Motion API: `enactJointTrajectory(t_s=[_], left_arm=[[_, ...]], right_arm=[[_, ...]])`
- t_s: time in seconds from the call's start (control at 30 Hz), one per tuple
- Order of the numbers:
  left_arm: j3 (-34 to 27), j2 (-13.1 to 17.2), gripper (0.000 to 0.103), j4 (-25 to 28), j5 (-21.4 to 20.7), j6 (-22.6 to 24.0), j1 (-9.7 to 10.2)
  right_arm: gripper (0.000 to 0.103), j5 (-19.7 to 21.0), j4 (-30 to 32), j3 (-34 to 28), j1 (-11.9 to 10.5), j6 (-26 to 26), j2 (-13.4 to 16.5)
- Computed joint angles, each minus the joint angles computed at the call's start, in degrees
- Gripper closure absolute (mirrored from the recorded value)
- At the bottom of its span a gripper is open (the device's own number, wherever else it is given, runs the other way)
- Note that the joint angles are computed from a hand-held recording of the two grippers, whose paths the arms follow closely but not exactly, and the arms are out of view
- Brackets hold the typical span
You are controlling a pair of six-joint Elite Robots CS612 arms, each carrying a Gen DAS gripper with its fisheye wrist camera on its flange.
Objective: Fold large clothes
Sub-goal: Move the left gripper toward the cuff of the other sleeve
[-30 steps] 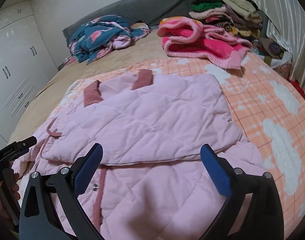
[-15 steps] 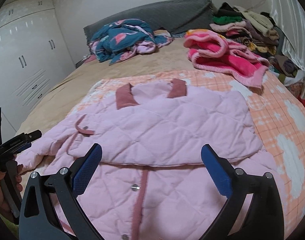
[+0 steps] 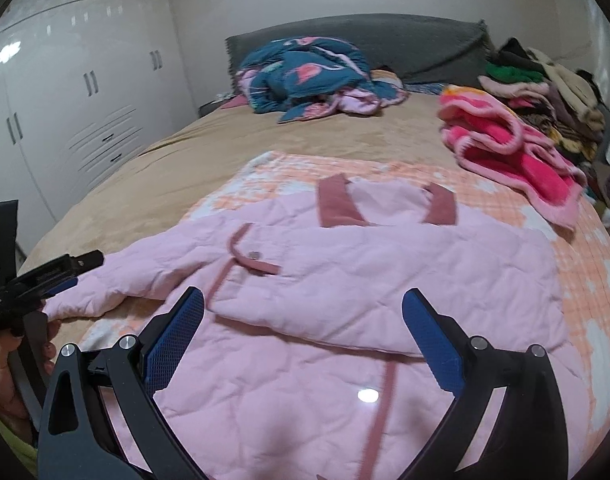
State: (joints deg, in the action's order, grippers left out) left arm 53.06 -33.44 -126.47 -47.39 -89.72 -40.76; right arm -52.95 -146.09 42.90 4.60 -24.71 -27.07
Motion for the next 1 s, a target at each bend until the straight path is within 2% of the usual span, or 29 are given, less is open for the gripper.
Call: enactJointTrajectory(t_s=[0.37, 0.7, 1.0], left_arm=[[7.70, -3.70, 0.009, -0.67, 0.06, -5.60, -0.43], [14.86, -7.15, 0.009, -2.00, 0.82, -11.93, -0.80], [19.11, -8.98, 0.009, -2.23, 0.71, -17.64, -0.70]], right_arm=[[0.004, 1.69, 0.59, 3.62, 2.29, -4.97, -2.06], [0.004, 1.63, 1.47, 6.28, 4.14, -8.44, -3.39], [0.004, 0.94, 2.42, 7.68, 5.66, -11.62, -3.90]])
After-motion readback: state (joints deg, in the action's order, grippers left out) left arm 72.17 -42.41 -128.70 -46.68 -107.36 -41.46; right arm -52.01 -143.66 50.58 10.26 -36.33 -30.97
